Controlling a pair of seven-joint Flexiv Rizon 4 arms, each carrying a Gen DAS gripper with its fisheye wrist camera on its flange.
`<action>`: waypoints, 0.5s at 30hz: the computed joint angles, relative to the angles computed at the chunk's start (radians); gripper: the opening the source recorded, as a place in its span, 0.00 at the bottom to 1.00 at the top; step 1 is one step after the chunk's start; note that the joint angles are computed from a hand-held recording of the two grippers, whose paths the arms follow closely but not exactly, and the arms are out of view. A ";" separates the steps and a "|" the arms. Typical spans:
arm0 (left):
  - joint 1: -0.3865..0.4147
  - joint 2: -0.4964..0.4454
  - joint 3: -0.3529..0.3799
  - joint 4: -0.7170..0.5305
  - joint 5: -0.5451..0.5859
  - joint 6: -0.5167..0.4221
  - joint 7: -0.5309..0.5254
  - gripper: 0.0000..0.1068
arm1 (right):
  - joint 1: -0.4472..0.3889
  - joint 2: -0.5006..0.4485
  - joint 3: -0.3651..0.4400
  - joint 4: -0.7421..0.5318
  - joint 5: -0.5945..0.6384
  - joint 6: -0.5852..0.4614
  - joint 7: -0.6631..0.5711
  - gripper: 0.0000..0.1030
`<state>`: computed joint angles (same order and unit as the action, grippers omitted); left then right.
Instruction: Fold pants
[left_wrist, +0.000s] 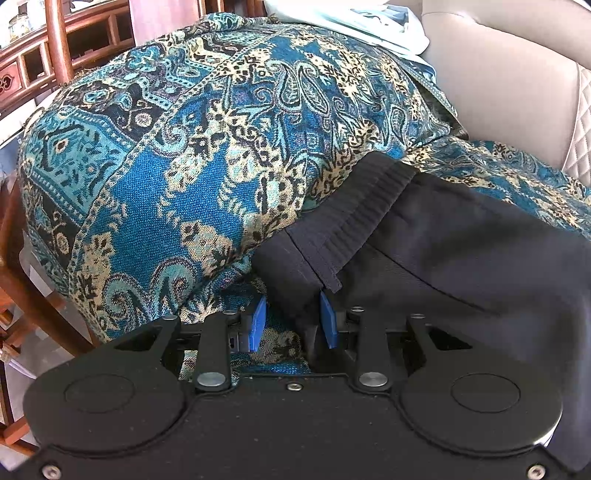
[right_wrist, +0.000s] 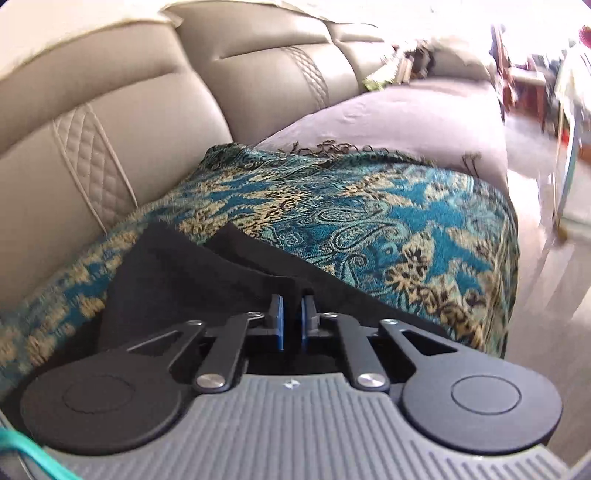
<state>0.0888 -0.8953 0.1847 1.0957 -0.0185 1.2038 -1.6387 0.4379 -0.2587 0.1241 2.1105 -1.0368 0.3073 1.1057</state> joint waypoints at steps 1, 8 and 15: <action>0.000 -0.001 0.001 -0.001 0.001 -0.001 -0.001 0.30 | 0.004 0.002 0.001 -0.001 0.006 -0.010 0.019 0.07; 0.006 0.001 -0.008 0.002 -0.004 0.000 0.010 0.30 | 0.047 0.023 0.037 -0.029 0.155 -0.134 0.062 0.05; 0.003 0.008 -0.007 0.016 -0.008 0.010 0.010 0.30 | 0.049 0.073 0.067 0.025 0.236 -0.107 0.159 0.05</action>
